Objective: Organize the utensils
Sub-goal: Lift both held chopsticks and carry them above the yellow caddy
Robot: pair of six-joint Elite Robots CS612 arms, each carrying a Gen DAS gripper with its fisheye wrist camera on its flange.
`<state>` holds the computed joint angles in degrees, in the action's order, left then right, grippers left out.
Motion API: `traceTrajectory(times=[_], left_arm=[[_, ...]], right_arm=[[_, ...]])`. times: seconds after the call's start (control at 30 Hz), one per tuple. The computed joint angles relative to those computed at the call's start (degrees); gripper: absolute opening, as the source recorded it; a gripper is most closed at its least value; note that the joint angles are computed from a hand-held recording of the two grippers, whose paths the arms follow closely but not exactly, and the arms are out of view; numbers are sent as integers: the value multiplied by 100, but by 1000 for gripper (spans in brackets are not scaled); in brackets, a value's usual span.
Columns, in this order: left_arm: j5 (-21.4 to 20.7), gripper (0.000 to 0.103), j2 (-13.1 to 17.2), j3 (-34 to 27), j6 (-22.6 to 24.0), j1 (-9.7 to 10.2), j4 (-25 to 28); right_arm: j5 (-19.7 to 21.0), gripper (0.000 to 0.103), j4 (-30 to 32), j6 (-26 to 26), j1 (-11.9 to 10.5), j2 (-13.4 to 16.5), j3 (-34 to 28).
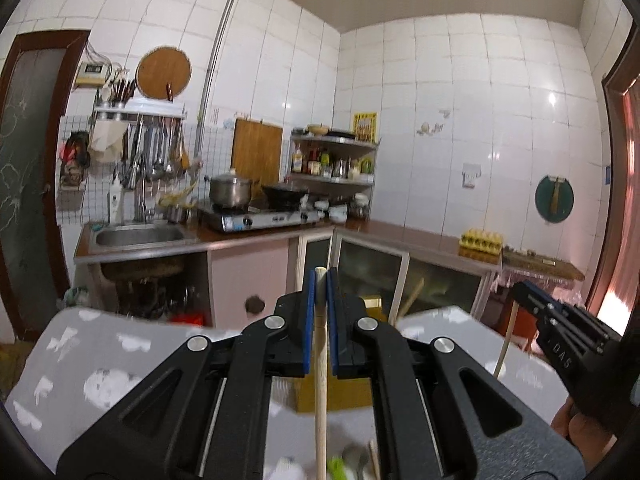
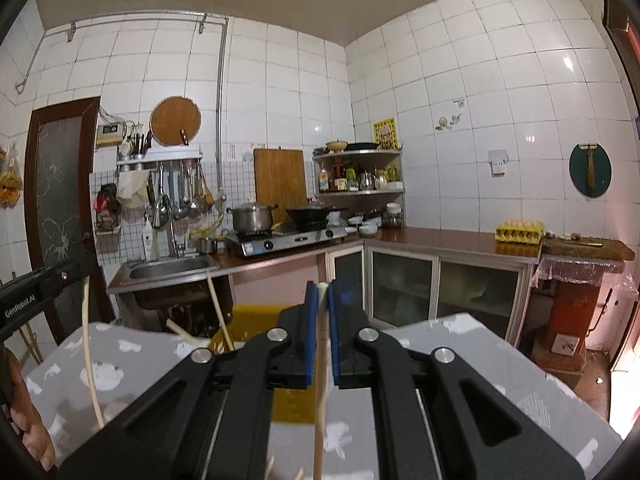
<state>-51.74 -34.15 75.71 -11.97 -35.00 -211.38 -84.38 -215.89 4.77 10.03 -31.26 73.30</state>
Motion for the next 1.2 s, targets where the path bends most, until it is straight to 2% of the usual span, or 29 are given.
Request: traceTrajectory(times=[0.2, 0.3, 0.43, 0.53, 0.63, 0.87, 1.03, 1.2], left_arm=[[-128, 5, 264, -807, 500, 114, -260], [-67, 5, 515, -1431, 790, 168, -353], [-285, 5, 789, -2132, 678, 279, -53], [-310, 5, 1133, -2837, 705, 356, 279], [-330, 5, 1422, -3327, 726, 407, 516], [-471, 5, 2093, -4351, 340, 529, 1387], [-386, 5, 2323, -4569, 316, 540, 1755], [-346, 5, 2235, -4284, 259, 555, 1931]], right_arm=[[6, 6, 107, 126, 8, 181, -663], [-28, 6, 220, 247, 17, 329, -1113], [-15, 6, 346, 551, 17, 585, -1766], [-45, 6, 487, 650, 34, 850, -2341], [-35, 6, 749, 648, 50, 1139, -2885], [-50, 6, 1225, 591, 73, 1756, -3836], [77, 6, 1459, 403, 65, 1968, -4104], [235, 6, 1693, 232, 43, 1917, -3913]])
